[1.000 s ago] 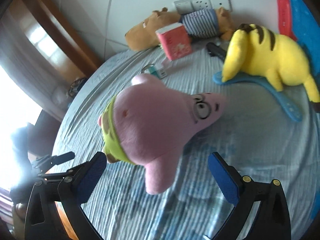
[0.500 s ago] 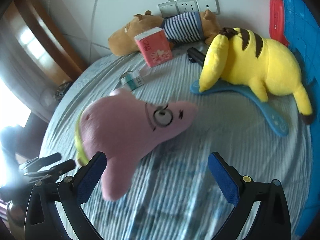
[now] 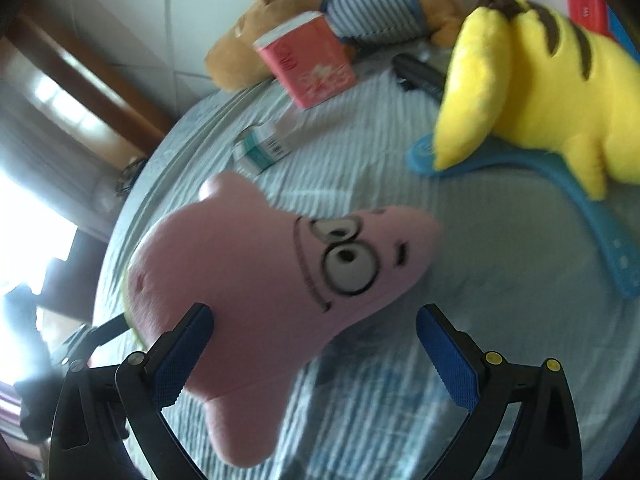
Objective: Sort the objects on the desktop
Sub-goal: 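Lift the pink Patrick plush with the left tool off the Pikachu, then close the right tool on the Patrick plush's body beside the left tool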
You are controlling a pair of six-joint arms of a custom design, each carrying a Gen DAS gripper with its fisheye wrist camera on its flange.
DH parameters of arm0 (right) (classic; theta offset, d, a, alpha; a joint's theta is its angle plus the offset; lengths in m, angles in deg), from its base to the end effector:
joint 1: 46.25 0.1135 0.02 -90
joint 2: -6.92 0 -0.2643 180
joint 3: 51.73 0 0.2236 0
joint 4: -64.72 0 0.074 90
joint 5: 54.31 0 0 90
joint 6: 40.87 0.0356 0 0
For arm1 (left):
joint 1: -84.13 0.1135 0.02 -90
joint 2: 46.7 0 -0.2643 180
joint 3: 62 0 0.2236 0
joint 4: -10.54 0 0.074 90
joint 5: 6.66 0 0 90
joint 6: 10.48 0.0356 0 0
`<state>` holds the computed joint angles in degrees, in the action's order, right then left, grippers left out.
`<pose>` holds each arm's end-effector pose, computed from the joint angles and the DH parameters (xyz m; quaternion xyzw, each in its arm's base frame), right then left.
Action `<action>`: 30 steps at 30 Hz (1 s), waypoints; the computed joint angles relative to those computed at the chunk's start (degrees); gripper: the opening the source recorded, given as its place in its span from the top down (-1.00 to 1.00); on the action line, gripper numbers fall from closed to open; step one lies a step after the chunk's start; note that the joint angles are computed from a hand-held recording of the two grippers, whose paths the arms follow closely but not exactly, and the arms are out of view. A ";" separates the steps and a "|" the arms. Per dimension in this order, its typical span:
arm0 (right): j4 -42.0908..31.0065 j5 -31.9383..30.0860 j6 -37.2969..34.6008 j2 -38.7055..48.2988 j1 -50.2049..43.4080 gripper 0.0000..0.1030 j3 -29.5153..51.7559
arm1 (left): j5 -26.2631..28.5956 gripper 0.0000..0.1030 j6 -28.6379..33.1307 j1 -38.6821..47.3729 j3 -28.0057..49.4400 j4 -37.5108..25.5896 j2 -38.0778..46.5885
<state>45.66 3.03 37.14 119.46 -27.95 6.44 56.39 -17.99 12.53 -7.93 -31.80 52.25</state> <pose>0.2610 0.1065 0.0762 -0.2872 0.9061 0.2854 0.1228 0.0862 -0.2081 0.1112 -0.2235 0.9462 -0.0014 0.2341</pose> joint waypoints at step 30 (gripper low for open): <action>20.42 4.55 5.40 -6.97 12.79 -0.30 -16.42 | -2.06 -0.23 4.08 1.60 -1.87 6.17 8.57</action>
